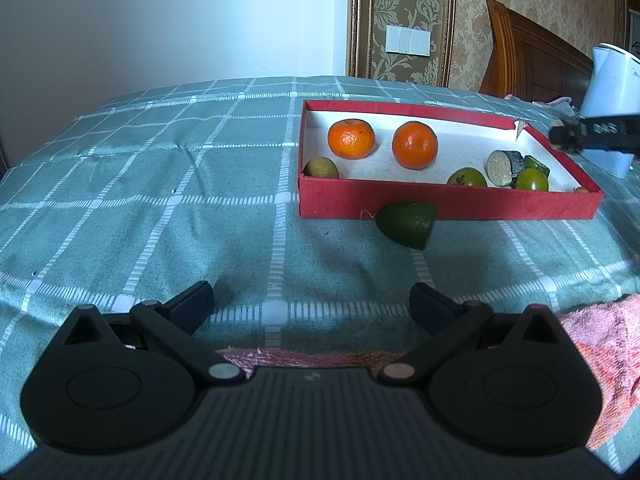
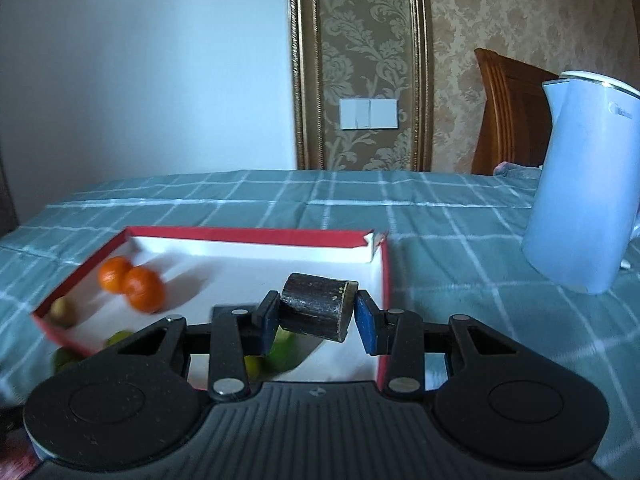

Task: Organize fruits
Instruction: 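Carry the eggplant piece into the tray and open the right tool, then withdraw the open right tool from the tray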

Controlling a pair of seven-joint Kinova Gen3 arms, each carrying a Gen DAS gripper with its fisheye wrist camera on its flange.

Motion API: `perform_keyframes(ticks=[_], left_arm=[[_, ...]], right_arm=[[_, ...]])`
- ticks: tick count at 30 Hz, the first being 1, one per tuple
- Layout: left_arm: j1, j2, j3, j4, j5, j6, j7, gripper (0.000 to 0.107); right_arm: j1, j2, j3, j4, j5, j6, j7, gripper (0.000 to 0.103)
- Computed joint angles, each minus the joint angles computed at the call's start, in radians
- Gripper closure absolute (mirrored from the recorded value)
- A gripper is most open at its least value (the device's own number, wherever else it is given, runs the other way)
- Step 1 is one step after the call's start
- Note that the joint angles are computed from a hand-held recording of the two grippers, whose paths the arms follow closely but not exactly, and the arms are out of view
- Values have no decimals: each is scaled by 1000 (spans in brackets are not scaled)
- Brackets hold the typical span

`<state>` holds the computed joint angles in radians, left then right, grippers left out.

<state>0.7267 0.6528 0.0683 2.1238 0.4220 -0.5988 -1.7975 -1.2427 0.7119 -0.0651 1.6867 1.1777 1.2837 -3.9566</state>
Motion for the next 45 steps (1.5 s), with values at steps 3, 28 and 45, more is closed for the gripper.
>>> perform_keyframes(ticks=[3,28,45], left_arm=[[0,0,1,0,0,0,0,4],[0,0,0,-1,1,2,-2,4],[1,0,0,-2,2,3,-2,4]], right_arm=[[42,-1,8,3,8,-32,28,64],[166,23,60,-61,-95,-205,222,64],[-19,-23,44,29,-6,-38,-62,41]])
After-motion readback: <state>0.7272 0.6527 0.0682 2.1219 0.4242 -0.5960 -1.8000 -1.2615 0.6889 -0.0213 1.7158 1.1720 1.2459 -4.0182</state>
